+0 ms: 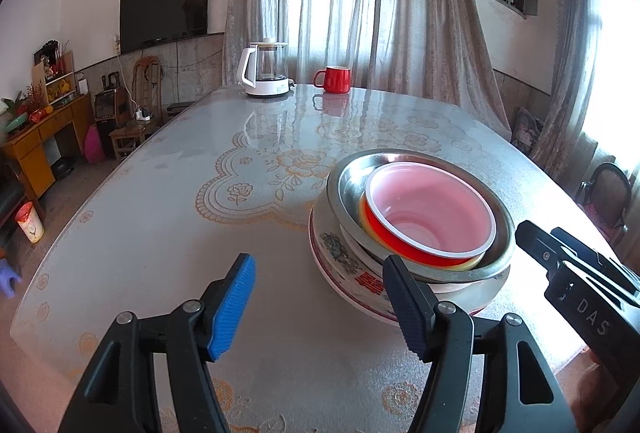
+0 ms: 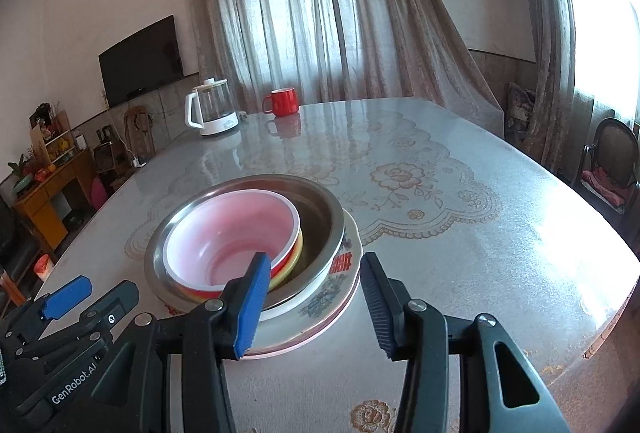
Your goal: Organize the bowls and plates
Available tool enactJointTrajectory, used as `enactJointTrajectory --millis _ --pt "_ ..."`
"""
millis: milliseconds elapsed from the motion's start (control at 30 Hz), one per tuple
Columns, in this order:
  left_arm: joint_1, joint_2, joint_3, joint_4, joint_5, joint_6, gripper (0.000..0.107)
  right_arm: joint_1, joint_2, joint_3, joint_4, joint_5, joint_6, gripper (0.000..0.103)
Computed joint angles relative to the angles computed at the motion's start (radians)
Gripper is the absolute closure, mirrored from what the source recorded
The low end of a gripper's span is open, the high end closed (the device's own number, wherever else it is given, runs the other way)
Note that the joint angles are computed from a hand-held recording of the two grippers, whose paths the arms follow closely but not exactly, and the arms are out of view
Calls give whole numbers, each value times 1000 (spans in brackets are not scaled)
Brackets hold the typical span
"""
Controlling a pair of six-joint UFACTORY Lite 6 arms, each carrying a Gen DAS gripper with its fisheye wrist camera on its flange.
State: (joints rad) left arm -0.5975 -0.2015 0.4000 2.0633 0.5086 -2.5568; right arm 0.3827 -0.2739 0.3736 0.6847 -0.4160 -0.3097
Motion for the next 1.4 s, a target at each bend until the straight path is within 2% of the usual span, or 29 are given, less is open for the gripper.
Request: enactJointTrajectory --millis 367,1400 --pt "1 -2 -1 -9 9 11 34 -13 14 7 -51 22 42 56" --pt "-6 6 0 -37 12 39 31 -23 36 13 -105 30 90 56"
